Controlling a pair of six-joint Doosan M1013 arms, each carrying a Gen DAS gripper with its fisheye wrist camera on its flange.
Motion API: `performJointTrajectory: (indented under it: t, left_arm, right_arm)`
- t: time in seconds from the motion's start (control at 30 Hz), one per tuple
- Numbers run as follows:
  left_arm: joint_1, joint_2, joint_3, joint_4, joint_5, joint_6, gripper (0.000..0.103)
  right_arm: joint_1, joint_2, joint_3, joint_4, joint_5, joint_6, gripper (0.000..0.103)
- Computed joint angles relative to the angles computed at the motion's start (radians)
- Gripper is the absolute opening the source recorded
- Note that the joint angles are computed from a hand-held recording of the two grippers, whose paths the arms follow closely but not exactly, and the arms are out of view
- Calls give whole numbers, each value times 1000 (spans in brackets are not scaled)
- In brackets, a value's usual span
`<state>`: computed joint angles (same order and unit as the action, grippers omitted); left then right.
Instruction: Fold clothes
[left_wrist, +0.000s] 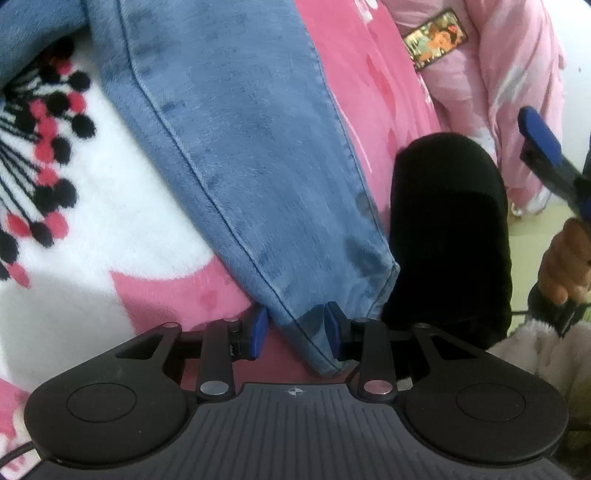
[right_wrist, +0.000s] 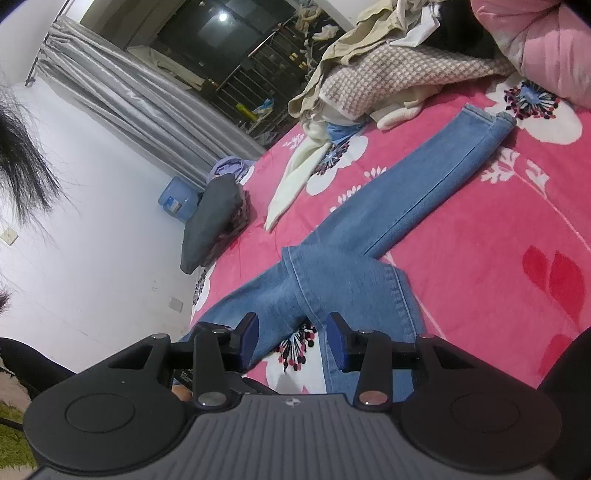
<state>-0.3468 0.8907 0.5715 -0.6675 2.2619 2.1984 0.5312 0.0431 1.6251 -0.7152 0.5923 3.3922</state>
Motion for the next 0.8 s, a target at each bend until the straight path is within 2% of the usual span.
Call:
performJointTrajectory:
  t: [0.1, 0.17, 0.2, 0.23, 0.37, 0.5, 0.8]
  left_arm:
    - [-3, -11, 20, -2, -11, 12, 32]
    - [-3, -21, 33, -3, -30, 31, 24]
    - [-3, -32, 50, 3, -55, 57, 13]
    - [-4, -45, 67, 15, -80, 88, 10]
    - [-6, -64, 86, 29, -117, 156, 4]
    - [6, -75, 86, -36, -162, 187, 3]
    - [25, 0, -95, -337, -269, -62, 3]
  right_arm:
    - [0, 0, 4, -2, -3, 13, 46]
    - [-1, 0, 6, 0, -4, 18, 46]
    - [-2, -1, 7, 0, -4, 18, 47]
    - [-1, -1, 6, -3, -2, 18, 47]
    - [2, -5, 6, -15, 11, 15, 47]
    - [5, -12, 9, -38, 29, 24, 47]
    - [14, -41, 29, -218, 112, 142, 47]
